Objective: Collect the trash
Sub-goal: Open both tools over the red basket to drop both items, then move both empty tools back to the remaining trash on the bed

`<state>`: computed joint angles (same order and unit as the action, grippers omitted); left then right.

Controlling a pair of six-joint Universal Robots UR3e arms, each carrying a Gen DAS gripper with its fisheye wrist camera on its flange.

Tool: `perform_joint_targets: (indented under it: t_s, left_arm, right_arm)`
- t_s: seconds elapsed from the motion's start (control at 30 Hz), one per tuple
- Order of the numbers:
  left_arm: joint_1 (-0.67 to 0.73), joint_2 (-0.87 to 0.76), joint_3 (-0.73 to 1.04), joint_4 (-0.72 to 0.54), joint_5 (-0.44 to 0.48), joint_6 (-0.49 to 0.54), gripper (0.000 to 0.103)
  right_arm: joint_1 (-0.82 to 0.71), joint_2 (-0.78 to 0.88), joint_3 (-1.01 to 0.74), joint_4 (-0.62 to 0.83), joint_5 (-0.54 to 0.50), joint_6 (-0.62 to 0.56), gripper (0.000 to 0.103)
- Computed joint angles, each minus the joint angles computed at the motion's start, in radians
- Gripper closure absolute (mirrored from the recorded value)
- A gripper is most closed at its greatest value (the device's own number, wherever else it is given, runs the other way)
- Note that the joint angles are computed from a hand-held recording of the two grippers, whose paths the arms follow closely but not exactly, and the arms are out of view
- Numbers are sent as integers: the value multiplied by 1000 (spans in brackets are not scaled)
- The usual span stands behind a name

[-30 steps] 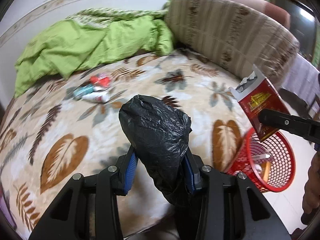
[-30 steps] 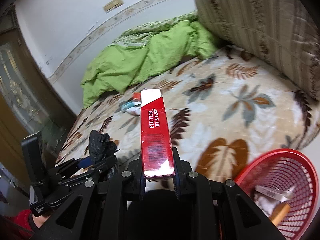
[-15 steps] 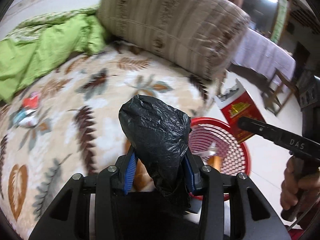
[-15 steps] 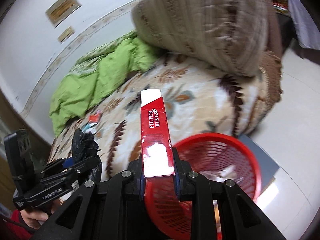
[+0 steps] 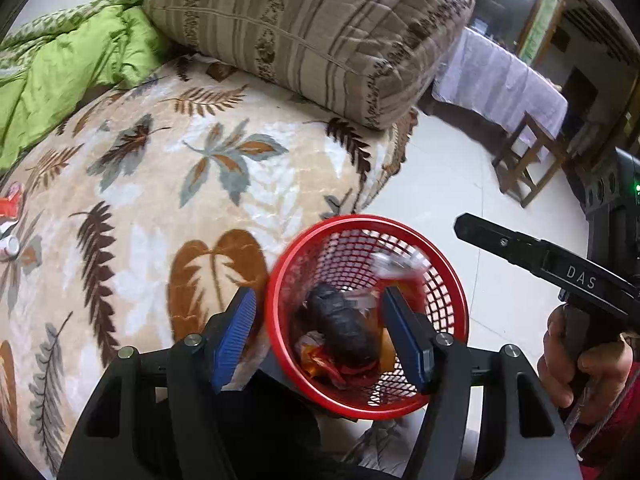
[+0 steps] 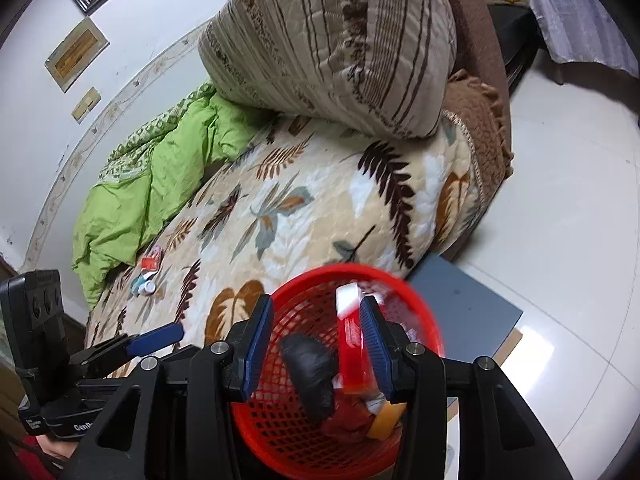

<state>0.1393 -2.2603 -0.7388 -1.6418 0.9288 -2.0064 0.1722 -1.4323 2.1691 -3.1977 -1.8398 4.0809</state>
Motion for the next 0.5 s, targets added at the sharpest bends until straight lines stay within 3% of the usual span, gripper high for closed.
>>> perform_joint_targets:
  t_s: [0.23, 0.43, 0.5]
  left_arm:
    - [60, -68, 141, -39, -21, -64, 39]
    - [124, -149, 287, -52, -26, -136, 39]
    - [152, -214, 410, -103, -29, -160, 39]
  right_arm:
    - [-9, 54, -66, -16, 56, -43, 56]
    - [14, 164, -224, 18, 112, -103, 56]
    - [24, 213, -299, 44, 143, -131, 56]
